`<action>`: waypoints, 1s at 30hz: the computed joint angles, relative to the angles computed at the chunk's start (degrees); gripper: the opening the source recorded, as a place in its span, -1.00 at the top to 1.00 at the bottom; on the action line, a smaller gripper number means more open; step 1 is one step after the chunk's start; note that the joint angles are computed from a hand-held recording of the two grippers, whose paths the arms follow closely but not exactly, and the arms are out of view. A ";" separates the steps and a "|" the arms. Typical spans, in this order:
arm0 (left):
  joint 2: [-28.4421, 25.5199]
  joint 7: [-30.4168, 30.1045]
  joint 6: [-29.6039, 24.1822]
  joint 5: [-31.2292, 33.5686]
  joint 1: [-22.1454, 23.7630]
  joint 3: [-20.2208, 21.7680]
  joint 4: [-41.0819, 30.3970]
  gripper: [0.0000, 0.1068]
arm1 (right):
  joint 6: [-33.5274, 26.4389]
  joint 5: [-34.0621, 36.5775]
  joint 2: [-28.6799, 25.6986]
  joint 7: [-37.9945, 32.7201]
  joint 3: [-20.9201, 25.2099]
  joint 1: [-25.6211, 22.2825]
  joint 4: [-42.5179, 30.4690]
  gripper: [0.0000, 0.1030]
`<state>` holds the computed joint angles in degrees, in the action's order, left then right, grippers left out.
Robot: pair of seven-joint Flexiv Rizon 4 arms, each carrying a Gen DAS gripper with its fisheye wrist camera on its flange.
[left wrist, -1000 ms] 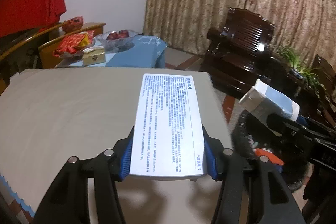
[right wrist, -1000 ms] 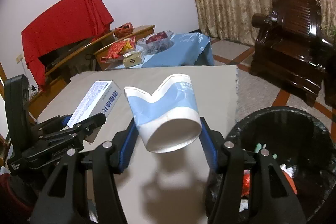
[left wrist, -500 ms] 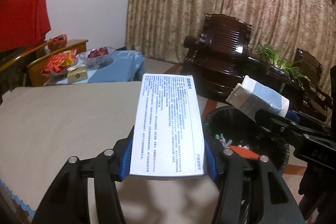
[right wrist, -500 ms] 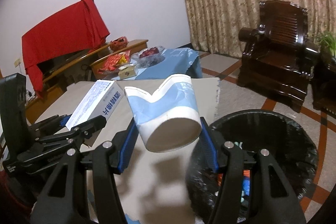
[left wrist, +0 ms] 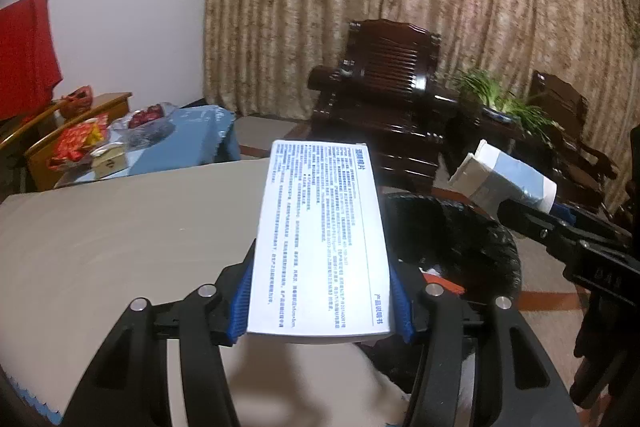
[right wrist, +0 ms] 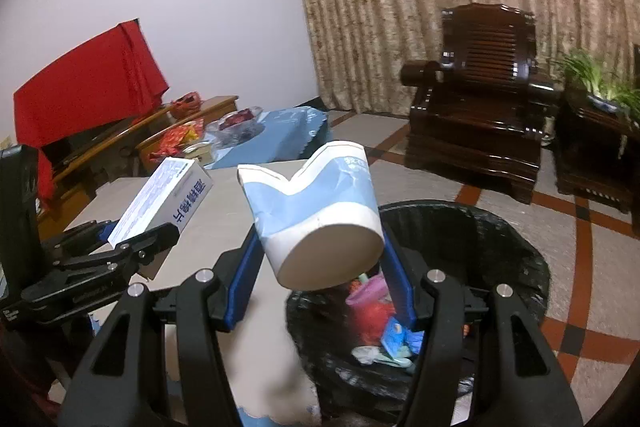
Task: Collect trash
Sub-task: 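Carry the box and cup over the black bin with both tools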
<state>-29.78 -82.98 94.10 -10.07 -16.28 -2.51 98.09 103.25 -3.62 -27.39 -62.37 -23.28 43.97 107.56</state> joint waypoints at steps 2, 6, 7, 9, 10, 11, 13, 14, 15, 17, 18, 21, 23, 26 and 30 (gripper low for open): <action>-0.38 0.86 -0.53 -0.03 0.89 -1.86 -0.49 -0.04 | 0.41 0.99 0.27 0.14 -2.29 1.54 1.30 -0.08; -1.75 2.96 -1.73 -0.06 1.67 -4.51 -2.22 -0.04 | 0.69 2.79 0.65 0.13 -5.56 3.50 3.27 -0.08; -2.21 3.48 -1.91 -0.13 1.83 -5.10 -2.75 -0.04 | 0.64 3.23 0.72 0.10 -6.49 4.16 3.73 -0.08; -3.51 4.73 -2.51 -0.28 2.01 -6.37 -4.34 -0.04 | 0.51 4.08 0.56 0.13 -8.35 5.17 4.58 -0.08; -4.06 5.10 -2.61 -0.34 1.77 -6.49 -5.00 -0.04 | 0.29 4.26 0.45 0.15 -8.97 5.46 4.69 -0.08; -4.90 5.62 -2.83 -0.31 1.48 -6.62 -6.01 -0.04 | -0.18 4.21 0.22 0.23 -9.31 5.19 4.46 -0.08; -6.26 6.44 -3.46 -0.62 1.24 -7.23 -7.66 -0.04 | -0.59 4.09 -0.09 0.63 -9.87 4.83 4.65 -0.08; -7.17 6.99 -3.90 -0.92 1.44 -8.01 -8.70 -0.04 | -0.76 3.92 -0.28 0.84 -10.01 4.60 4.59 -0.08; -7.95 7.37 -4.36 -1.16 1.30 -8.22 -9.72 -0.04 | -1.01 3.72 -0.50 1.03 -10.34 4.49 4.57 -0.08; -9.34 8.11 -5.31 -1.54 0.98 -8.56 -11.60 -0.04 | -1.26 3.16 -0.94 1.33 -10.22 3.50 4.48 -0.08; -10.03 8.53 -5.68 -1.75 0.94 -8.89 -12.48 -0.04 | -1.42 2.98 -1.10 1.57 -10.44 3.46 4.45 -0.08; -12.48 9.56 -7.65 -2.16 0.08 -8.50 -15.99 -0.04 | -1.90 2.22 -1.62 2.07 -10.04 2.09 4.23 -0.08; -14.07 9.51 -9.18 -2.64 -0.68 -7.86 -18.41 -0.04 | -2.41 1.51 -2.15 2.57 -9.32 0.73 3.42 -0.08; -16.50 8.73 -11.31 -2.75 -2.33 -5.98 -22.30 -0.04 | -2.65 0.49 -3.07 3.15 -8.94 -0.56 2.71 -0.08; -19.35 8.10 -13.42 -1.89 -4.01 -3.97 -27.10 -0.04 | -3.14 -0.92 -4.35 3.62 -5.67 -4.78 0.90 -0.08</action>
